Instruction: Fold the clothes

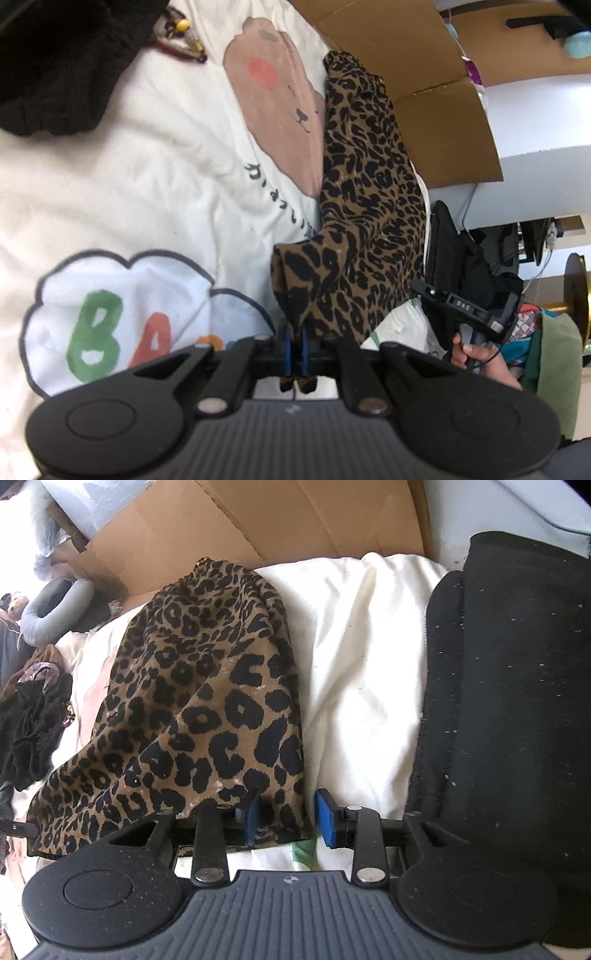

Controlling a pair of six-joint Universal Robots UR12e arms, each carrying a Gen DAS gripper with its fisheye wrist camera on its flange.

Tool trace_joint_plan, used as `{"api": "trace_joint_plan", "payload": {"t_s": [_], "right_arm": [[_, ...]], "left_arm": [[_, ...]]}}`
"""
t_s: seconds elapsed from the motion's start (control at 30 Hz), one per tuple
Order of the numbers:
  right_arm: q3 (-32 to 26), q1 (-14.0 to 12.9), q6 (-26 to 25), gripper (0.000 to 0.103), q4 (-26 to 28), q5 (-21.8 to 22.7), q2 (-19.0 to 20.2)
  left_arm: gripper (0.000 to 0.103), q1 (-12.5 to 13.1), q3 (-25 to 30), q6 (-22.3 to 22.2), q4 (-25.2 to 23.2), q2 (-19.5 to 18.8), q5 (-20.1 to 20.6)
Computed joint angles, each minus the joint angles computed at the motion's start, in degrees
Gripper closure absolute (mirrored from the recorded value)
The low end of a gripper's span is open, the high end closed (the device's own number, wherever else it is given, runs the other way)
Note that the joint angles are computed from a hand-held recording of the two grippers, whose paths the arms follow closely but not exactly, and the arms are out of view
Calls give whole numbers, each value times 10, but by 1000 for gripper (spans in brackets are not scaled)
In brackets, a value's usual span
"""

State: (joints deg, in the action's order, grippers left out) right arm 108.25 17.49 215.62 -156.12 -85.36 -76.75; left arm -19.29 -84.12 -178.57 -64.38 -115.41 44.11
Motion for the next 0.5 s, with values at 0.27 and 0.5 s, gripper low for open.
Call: {"api": "trace_joint_plan", "payload": {"t_s": [0.27, 0.5], "right_arm": [[-9, -7, -19, 58, -14, 29, 9], [-12, -9, -39, 58, -49, 35, 12]], "left_arm": [[98, 2, -1, -31, 37, 1, 35], [98, -1, 5, -41, 42, -5, 59]]}}
